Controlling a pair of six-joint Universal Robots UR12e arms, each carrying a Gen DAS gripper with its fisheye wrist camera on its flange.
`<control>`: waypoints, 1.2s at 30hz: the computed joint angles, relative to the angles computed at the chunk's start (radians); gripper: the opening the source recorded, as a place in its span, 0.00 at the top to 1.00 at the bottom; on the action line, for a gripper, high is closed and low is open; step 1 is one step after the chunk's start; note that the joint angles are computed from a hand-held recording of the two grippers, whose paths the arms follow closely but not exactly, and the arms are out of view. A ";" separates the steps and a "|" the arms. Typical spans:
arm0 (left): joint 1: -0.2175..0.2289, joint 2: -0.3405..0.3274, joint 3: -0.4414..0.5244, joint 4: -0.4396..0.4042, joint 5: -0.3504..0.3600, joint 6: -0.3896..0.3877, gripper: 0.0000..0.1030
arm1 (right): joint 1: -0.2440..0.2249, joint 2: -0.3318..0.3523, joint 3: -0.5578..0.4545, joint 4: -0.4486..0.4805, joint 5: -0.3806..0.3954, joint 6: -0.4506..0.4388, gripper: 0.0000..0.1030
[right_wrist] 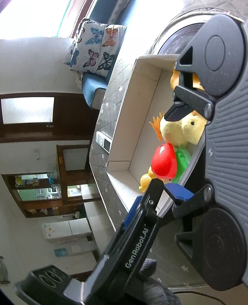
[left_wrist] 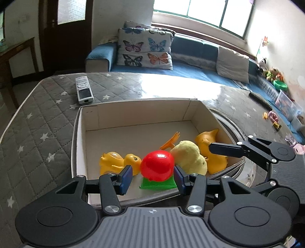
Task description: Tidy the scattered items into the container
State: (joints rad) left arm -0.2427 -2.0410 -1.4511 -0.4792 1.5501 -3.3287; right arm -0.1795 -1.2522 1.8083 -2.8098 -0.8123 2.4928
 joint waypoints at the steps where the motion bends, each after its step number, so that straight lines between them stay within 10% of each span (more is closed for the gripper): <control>1: -0.002 0.003 -0.006 0.012 0.006 -0.008 0.51 | -0.006 0.001 -0.003 -0.003 0.004 0.007 0.22; 12: -0.024 0.032 -0.067 0.105 0.059 -0.078 0.51 | -0.031 -0.002 0.006 -0.082 -0.011 0.106 0.00; 36: -0.074 0.074 -0.149 0.137 0.139 -0.179 0.53 | -0.037 -0.033 0.050 -0.115 -0.118 0.222 0.00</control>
State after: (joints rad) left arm -0.3166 -1.9674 -1.6002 -0.3419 1.6888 -3.5076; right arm -0.2168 -1.2854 1.8582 -2.9247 -0.9299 2.7144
